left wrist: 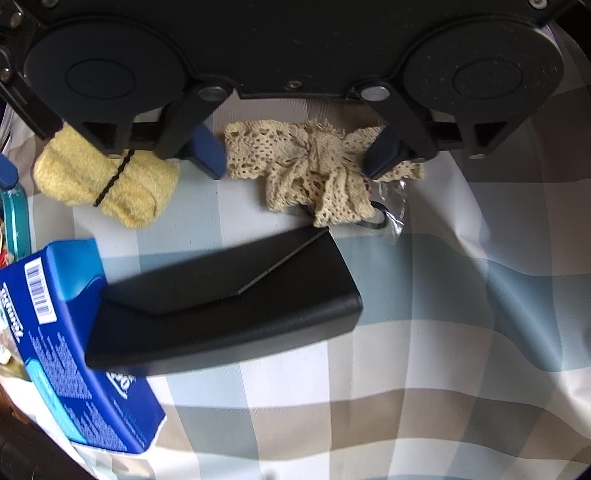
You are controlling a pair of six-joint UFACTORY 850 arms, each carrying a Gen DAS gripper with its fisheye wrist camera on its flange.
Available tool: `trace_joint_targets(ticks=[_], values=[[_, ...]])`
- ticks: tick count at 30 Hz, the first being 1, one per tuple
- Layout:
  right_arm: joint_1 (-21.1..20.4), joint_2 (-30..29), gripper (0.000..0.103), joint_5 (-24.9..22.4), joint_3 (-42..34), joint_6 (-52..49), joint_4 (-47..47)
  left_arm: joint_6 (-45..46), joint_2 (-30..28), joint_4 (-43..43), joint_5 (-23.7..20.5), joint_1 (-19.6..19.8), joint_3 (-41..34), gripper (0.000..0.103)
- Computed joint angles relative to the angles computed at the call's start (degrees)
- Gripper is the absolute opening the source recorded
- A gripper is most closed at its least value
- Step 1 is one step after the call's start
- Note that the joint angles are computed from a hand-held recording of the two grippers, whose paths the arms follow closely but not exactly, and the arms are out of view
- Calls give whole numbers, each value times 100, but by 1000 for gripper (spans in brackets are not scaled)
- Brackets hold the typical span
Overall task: Organize soft objects
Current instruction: 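Lower the left gripper onto the cream lace pouch beside the towel bundle, then close the left gripper on the lace pouch and lift it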
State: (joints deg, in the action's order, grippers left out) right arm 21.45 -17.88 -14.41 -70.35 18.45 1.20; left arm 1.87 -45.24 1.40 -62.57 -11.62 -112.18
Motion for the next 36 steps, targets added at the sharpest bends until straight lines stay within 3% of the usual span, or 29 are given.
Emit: trace_joint_targets(ticks=[1, 5, 12, 17, 21, 24, 27, 29, 31, 36], values=[[1, 3, 56, 0, 0, 33, -35, 21, 30, -68, 28, 26, 26, 61], [-6, 57, 59, 35, 41, 412, -451, 178, 229, -476, 154, 80, 256, 56], [-77, 188, 60, -113, 132, 1041, -1073, 533, 829, -1085, 642, 27, 1176, 56], [-84, 219, 66, -379, 250, 1303, -1362, 140, 1002, -967, 885, 4, 1499, 59], [-64, 141, 69, -652, 257, 966, -1061, -158, 792, -974, 714, 98, 1290, 69], [4, 13, 70, -831, 183, 789, -966, -494, 656, -579, 637, 26, 1194, 83], [68, -110, 72, -950, 130, 598, -845, -556, 535, -523, 549, 27, 1121, 86], [110, -182, 72, -1027, 118, 607, -866, -474, 465, -634, 509, 45, 1056, 94], [136, -256, 73, -1106, 107, 570, -829, -461, 393, -635, 478, 26, 990, 98], [313, -295, 87, -1059, 179, 1031, -1598, -579, 160, -557, 330, -53, 670, 99]])
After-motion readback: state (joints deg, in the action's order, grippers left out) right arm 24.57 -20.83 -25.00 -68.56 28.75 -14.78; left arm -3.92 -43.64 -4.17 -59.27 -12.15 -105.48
